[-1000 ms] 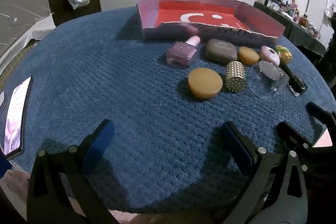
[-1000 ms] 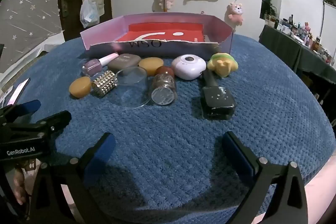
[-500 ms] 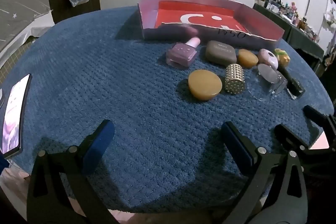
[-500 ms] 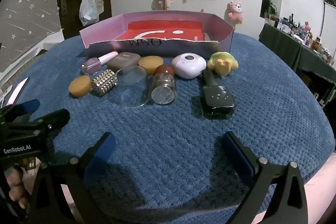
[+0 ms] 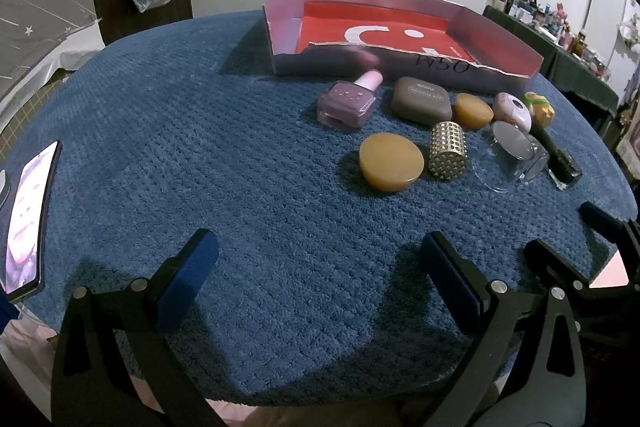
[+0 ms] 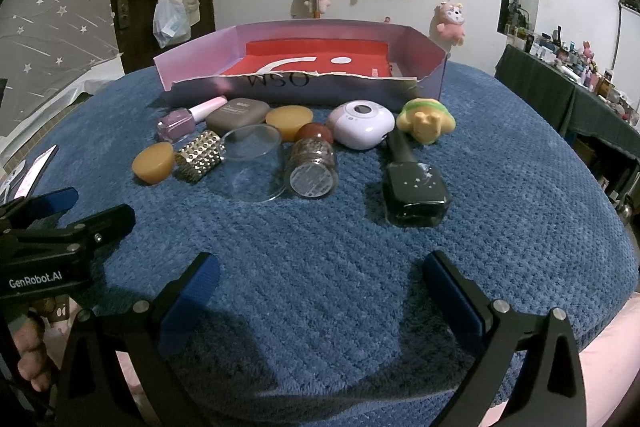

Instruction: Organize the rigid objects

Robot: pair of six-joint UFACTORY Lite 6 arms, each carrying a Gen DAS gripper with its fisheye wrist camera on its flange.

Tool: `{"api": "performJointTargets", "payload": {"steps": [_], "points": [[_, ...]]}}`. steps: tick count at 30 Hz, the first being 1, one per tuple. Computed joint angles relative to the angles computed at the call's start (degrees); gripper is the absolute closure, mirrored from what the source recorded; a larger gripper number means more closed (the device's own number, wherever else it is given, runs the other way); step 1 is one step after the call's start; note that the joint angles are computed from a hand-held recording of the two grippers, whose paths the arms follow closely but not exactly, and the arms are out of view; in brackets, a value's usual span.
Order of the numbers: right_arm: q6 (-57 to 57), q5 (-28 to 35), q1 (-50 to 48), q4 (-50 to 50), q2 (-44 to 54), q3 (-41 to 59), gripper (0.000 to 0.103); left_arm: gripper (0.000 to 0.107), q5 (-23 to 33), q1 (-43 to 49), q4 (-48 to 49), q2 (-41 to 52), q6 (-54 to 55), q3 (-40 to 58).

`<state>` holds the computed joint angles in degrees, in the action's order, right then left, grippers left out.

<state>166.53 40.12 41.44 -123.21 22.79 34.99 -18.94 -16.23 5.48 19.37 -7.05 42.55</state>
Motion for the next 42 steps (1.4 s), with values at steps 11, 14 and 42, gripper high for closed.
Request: {"api": "performJointTargets", "payload": {"steps": [11, 14, 42], "points": [[-0.6, 0.1, 1.2, 1.3, -0.2, -0.2, 0.003, 0.004, -0.3, 0.0, 1.8, -0.4, -2.0, -0.3], [-1.6, -0.4, 1.3, 1.6, -0.9, -0.1, 0.009, 0.009, 0.1, 0.3, 3.4, -0.2, -3.3, 0.3], [-3.9, -6.5, -4.6, -5.4, -4.2, 0.9, 0.054, 0.029, 4.7, -2.2, 6.6, 5.9, -5.1, 10.7]]}}
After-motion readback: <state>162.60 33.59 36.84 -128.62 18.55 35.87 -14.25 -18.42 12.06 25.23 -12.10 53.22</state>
